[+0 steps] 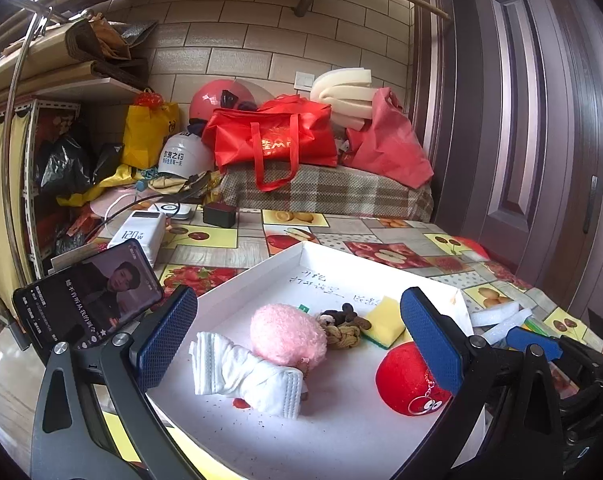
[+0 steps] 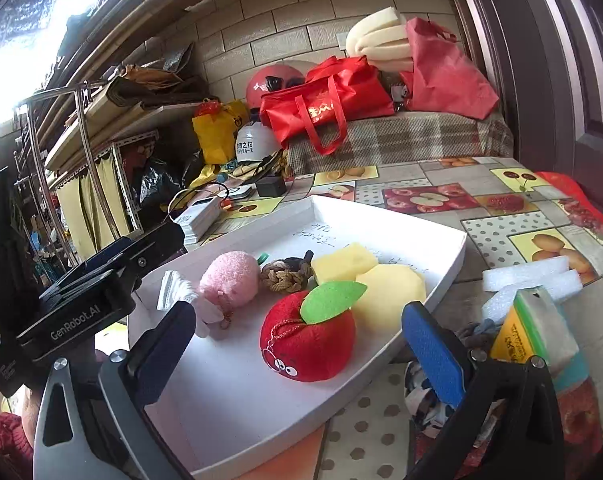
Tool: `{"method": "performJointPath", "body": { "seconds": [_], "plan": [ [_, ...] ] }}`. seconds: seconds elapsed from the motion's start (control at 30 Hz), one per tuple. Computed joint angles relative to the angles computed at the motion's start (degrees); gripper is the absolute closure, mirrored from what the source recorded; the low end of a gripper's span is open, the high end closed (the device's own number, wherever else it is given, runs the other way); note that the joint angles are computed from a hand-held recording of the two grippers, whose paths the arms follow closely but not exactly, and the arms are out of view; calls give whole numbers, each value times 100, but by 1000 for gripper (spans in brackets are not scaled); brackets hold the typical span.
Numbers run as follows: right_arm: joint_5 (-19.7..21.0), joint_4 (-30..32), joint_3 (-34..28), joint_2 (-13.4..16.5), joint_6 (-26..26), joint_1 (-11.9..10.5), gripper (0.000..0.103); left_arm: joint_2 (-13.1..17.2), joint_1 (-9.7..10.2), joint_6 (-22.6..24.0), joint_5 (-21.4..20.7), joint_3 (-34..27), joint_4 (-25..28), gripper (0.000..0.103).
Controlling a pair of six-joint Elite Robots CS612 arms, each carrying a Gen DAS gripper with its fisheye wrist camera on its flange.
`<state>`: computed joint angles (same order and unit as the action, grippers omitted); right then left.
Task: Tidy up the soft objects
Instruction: 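Grasp the cow-print plush with the left tool while the right tool grasps the white tissue packet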
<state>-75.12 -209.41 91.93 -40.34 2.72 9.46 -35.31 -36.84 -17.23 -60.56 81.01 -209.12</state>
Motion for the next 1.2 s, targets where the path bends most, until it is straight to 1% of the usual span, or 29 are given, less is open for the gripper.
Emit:
{"method": "performJointPath", "body": {
  "seconds": [0.07,0.13,0.23,0.3,0.37,0.43,0.5,0.53,0.57,0.6,0.67,0.73,0.77,0.8,0.87,0.93,0.97,1.0,1.03,1.07,1.1,1.2],
  "plan": [
    [-191,-411,189,-51,-284,-38,0,-8,-30,196,-181,1,33,0],
    [-388,-598,351,-116,-373,-121,0,-15,-79,487,-390,-4,54,0],
    [-483,-562,549,-223,61,-388,0,-24,-161,943,-771,-10,75,0],
    [-613,-345,634,-297,318,-569,0,-39,-209,1080,-1111,-26,183,1],
    [-594,33,667,-367,331,-735,0,-50,-267,1209,-1435,-68,369,1],
    [-340,589,698,-464,4,-869,0,-49,-334,1373,-1698,-135,585,1],
    [-158,1118,720,-543,-450,-919,0,-34,-393,1425,-1890,-208,705,1],
    [-102,1230,730,-564,-608,-924,0,-26,-400,1394,-2021,-245,761,1],
    [-82,1219,760,-577,-708,-917,0,-22,-405,1356,-2114,-281,844,1],
    [-107,1132,778,-575,-759,-900,0,-19,-415,1339,-2129,-313,939,1],
    [-199,762,811,-539,-788,-868,0,-30,-443,1367,-2046,-324,1054,1],
    [-57,494,796,-493,-647,-890,1,-32,-446,1334,-2028,-299,978,1],
    [84,457,766,-472,-532,-901,6,-35,-448,1303,-2000,-283,960,1],
    [236,484,715,-448,-460,-902,15,-43,-451,1279,-1993,-273,999,1],
    [406,567,601,-396,-482,-858,23,-61,-462,1283,-1956,-279,1176,1],
    [422,599,498,-350,-557,-793,33,-67,-505,1264,-1682,-307,1357,5],
    [379,647,449,-335,-601,-762,39,-68,-510,1184,-1615,-326,1473,6],
    [281,784,395,-327,-626,-733,41,-71,-495,1078,-1629,-351,1609,6],
    [271,972,348,-326,-600,-729,41,-70,-467,983,-1708,-373,1722,6],
    [384,1074,328,-323,-513,-760,41,-71,-450,945,-1779,-378,1746,6],
    [514,1028,335,-310,-387,-803,41,-71,-453,947,-1768,-367,1707,6],
    [662,498,431,-290,-88,-870,41,-68,-491,1082,-1649,-312,1472,6]
  ]
}}
